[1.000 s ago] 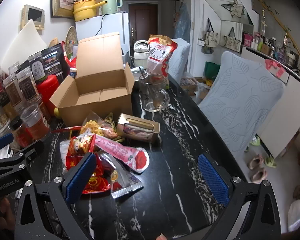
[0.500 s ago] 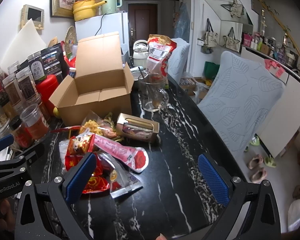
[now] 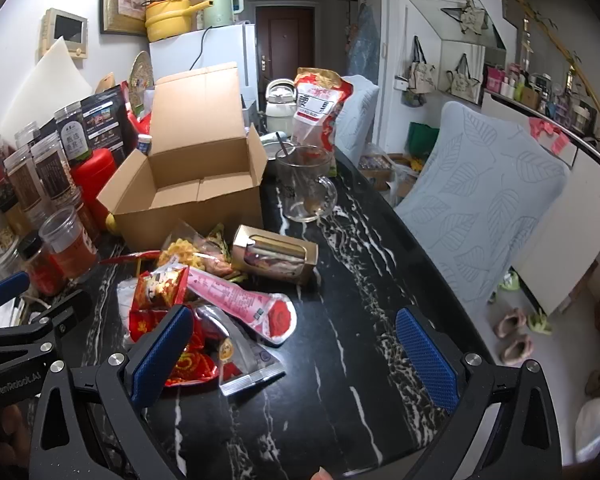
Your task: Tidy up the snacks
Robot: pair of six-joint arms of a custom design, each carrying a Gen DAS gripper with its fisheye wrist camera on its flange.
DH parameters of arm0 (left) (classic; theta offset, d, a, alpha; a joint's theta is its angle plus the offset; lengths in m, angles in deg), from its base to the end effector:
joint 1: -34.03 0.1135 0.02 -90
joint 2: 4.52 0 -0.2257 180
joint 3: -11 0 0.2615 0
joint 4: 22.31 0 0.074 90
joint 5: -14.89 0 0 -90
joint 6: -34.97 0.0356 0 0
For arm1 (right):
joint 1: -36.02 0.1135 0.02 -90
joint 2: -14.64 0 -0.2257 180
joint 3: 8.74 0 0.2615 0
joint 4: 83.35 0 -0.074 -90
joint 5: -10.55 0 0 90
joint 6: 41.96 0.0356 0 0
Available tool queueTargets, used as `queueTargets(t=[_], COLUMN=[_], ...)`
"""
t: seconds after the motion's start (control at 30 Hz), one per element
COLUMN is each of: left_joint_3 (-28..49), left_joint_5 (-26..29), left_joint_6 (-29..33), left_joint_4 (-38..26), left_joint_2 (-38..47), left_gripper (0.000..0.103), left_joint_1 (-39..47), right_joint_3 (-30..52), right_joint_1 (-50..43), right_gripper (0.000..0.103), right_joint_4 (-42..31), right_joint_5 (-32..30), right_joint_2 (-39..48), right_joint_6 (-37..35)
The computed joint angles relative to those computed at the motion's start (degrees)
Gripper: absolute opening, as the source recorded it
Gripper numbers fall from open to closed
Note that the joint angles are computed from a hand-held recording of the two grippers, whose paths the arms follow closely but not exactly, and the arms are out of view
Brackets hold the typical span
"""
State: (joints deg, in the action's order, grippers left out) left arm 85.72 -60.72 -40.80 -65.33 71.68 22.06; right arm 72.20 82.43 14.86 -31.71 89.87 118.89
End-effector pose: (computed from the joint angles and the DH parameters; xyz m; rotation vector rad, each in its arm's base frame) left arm 0.2965 -0.0719 0.2499 0.6482 2.2413 -0.2748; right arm 0.1889 0.1602 0.2627 0.6071 2.2174 -0.2895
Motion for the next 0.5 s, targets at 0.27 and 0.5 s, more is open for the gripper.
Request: queueTargets(t=[0.27,0.5], left_joint_3=[-0.16,-0.32], left_joint_5=[-0.02,-0.06], left_joint_6=[-0.03,-0.17], left_joint_4=[0.01,0.14], left_joint_2=[-0.18,-0.30], left_gripper=[0.103,0.103], left_joint_1=[-0.23,-0.30], right_joint_3=[-0.25,-0.34], right_joint_1=[0.01,-0.03], right_gripper=[0.103,0.103], right_joint_4=[0.16,0.31], right_joint_5=[-0.04,-0.06], right_joint_2=[-0.08,-0.03], right_joint_6=[-0.01,-0.04])
